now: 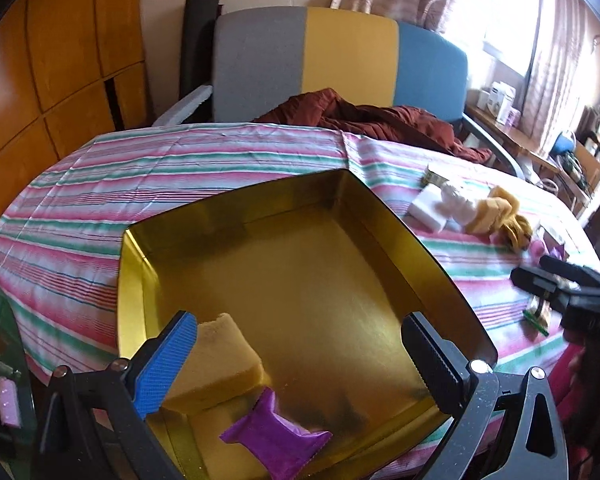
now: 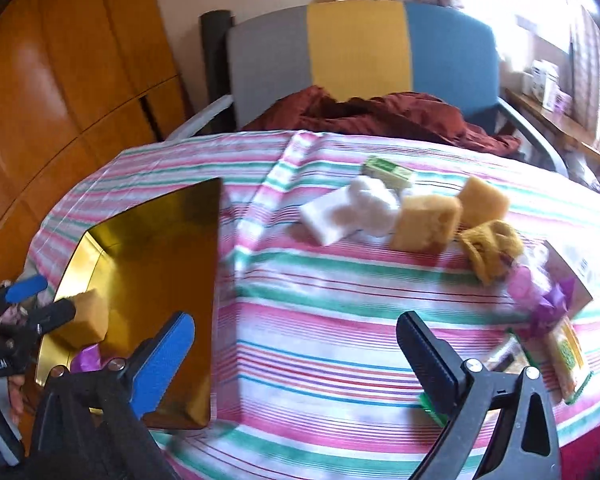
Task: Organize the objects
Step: 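Reach into the pile and grasp the green-edged cracker packet with the left tool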
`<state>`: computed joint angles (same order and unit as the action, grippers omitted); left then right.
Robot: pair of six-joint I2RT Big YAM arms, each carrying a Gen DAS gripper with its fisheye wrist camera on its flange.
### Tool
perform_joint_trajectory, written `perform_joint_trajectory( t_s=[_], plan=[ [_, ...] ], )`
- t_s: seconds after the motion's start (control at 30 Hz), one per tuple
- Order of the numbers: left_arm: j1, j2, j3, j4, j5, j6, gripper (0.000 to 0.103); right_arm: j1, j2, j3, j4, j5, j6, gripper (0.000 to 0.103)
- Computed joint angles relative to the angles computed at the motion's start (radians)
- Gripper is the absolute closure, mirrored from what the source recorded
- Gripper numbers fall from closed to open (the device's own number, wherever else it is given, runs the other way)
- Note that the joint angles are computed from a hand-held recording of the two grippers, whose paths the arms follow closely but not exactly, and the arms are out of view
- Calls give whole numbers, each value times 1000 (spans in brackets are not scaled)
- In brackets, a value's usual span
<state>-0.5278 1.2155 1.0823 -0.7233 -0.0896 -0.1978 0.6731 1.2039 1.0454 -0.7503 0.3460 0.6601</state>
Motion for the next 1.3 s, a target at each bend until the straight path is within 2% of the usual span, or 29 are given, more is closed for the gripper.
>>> perform_joint_trajectory(
  t_s=[0.3,0.43,0.6,0.63,0.7,0.8,0.87,0.9,0.97,1.07,1.23,1.3],
  plan=[
    [-11,15,8,22,92,39,0,-131,-141,-63,-93,79,96,0],
    [-22,53,42,-20,166,60,0,-231,-233,-91,-167,129,154,0],
    [-63,84,84,-16,182,85,0,-367,-313,-132,-225,161,203,0],
    [-72,94,98,-18,187,90,0,-393,-328,-144,-220,148,218,0],
    [-94,117,127,-21,180,106,0,-481,-397,-210,-144,42,268,0],
    [-130,156,174,-25,168,136,0,-572,-456,-279,-89,-67,361,0],
    [-157,183,200,-14,157,176,0,-592,-523,-327,-23,-66,388,0],
    [-174,203,219,-13,138,190,0,-594,-537,-336,-19,-64,406,0],
    [-199,244,256,-14,126,216,0,-616,-552,-351,2,-113,422,0],
    [-227,322,335,-50,161,241,0,-610,-548,-349,2,-118,426,0],
    [-289,420,435,-93,144,280,0,-596,-537,-345,14,-121,412,0],
    [-314,456,473,-114,160,300,0,-606,-541,-351,19,-133,408,0]
  ],
)
